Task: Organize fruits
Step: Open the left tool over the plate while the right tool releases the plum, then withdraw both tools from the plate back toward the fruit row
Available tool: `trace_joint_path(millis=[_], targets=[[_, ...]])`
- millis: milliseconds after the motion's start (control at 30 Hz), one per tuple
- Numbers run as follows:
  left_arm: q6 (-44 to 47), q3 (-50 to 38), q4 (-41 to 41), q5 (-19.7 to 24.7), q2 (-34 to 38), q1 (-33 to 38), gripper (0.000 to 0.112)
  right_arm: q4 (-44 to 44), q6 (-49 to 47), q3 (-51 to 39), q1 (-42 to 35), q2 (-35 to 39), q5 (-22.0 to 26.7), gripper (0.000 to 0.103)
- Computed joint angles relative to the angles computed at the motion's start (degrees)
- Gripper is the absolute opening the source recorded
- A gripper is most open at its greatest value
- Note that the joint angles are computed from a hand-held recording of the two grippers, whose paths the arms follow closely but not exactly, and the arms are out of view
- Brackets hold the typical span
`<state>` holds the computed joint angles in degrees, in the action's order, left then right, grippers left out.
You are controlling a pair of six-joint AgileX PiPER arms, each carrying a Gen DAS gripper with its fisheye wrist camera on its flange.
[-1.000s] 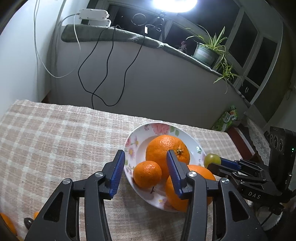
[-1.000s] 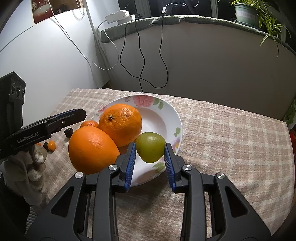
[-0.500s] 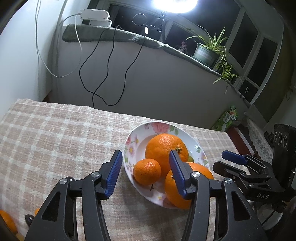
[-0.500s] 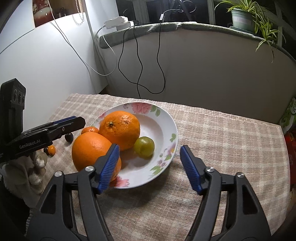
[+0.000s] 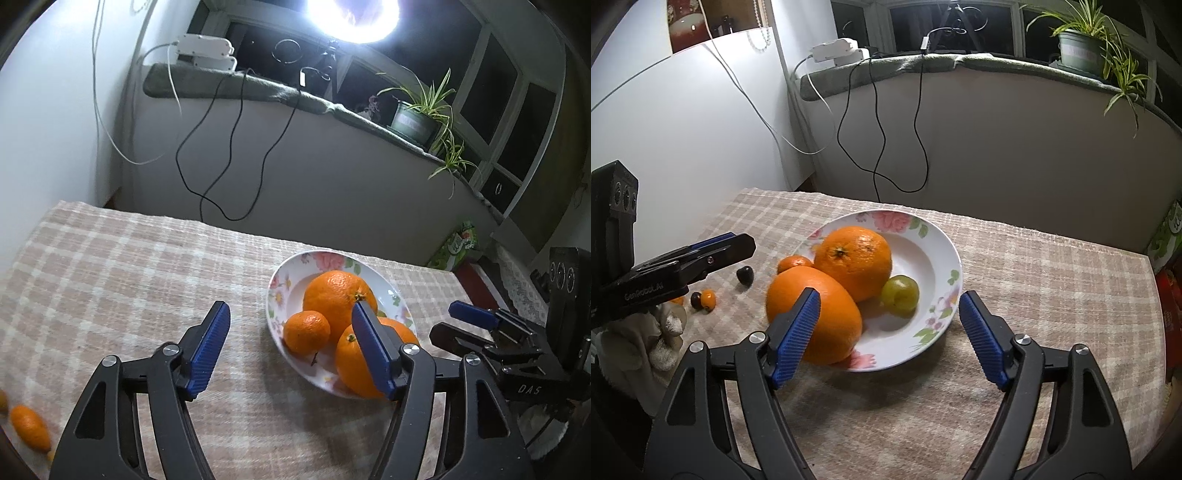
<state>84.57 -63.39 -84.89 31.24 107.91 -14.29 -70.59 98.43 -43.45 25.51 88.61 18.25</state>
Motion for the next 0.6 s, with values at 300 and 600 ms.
trace_joint_path(millis=[300, 600], targets=[[5.4, 5.8, -2.6, 0.3, -4.6, 3.1, 0.068, 2.7, -1.9, -2.2, 5.9, -0.3, 3.6, 0.08], [19.1, 13.6, -10.2, -5.7, -10.6, 5.1, 0.068, 2.8, -1.8, -5.6, 12.2, 1.1, 6.9, 0.08]])
